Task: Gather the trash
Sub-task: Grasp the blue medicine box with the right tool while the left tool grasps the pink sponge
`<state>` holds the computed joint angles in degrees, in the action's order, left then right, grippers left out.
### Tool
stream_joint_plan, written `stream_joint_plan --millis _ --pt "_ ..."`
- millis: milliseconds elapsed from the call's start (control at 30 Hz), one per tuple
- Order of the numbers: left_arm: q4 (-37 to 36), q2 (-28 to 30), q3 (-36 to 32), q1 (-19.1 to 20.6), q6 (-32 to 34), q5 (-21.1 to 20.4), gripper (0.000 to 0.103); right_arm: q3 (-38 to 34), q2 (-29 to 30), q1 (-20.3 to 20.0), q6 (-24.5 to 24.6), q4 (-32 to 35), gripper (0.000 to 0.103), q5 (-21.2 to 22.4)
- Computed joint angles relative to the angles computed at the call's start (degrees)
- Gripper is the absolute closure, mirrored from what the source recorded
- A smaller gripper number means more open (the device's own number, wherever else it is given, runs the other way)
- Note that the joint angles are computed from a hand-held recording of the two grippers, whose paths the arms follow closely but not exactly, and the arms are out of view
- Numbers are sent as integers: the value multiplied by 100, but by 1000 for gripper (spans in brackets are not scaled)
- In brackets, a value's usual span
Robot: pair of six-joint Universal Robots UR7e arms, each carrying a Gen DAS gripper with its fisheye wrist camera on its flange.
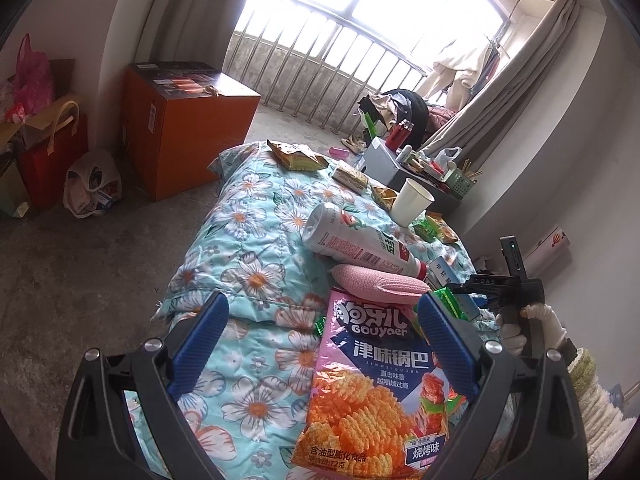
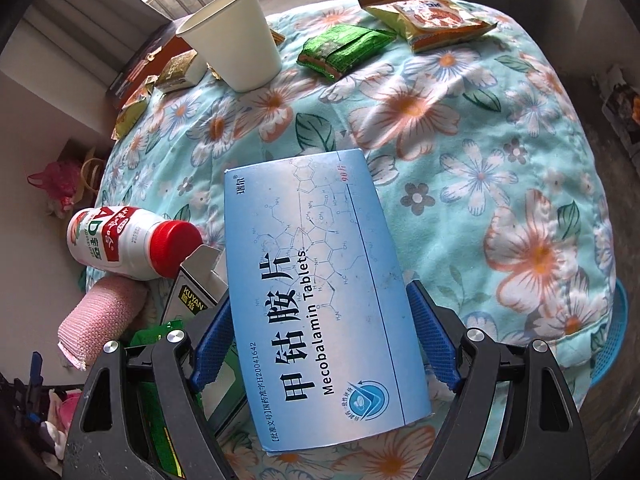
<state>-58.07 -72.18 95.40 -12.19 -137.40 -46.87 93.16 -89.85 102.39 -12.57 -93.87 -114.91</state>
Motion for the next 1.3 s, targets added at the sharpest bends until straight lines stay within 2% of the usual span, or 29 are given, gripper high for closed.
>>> stream_joint_plan --millis 333,533,667,767,933,1067,1167,1300 --pt "-97 -81 45 35 34 42 10 -11 -333 -233 73 8 28 196" --pt "-864 -342 327 103 671 206 10 0 -712 -400 -36 113 28 365" --pt "-2104 -679 787 215 1577 272 10 88 -983 -517 -158 121 28 626" --pt "-3488 -951 1283 382 2357 316 14 123 -1095 -622 -51 102 28 642" --pt "-5579 -1135 1929 856 3297 -103 27 139 -1235 -819 -2 150 28 795" --pt "-7050 -1221 2523 1167 3373 -394 31 131 -1289 -818 -73 167 28 838" --pt "-7989 -1246 2927 1340 3214 -402 32 142 -1264 -776 -71 116 28 812" --pt "-8677 -1209 3160 1552 3301 -417 33 124 -1206 -732 -63 94 28 713"
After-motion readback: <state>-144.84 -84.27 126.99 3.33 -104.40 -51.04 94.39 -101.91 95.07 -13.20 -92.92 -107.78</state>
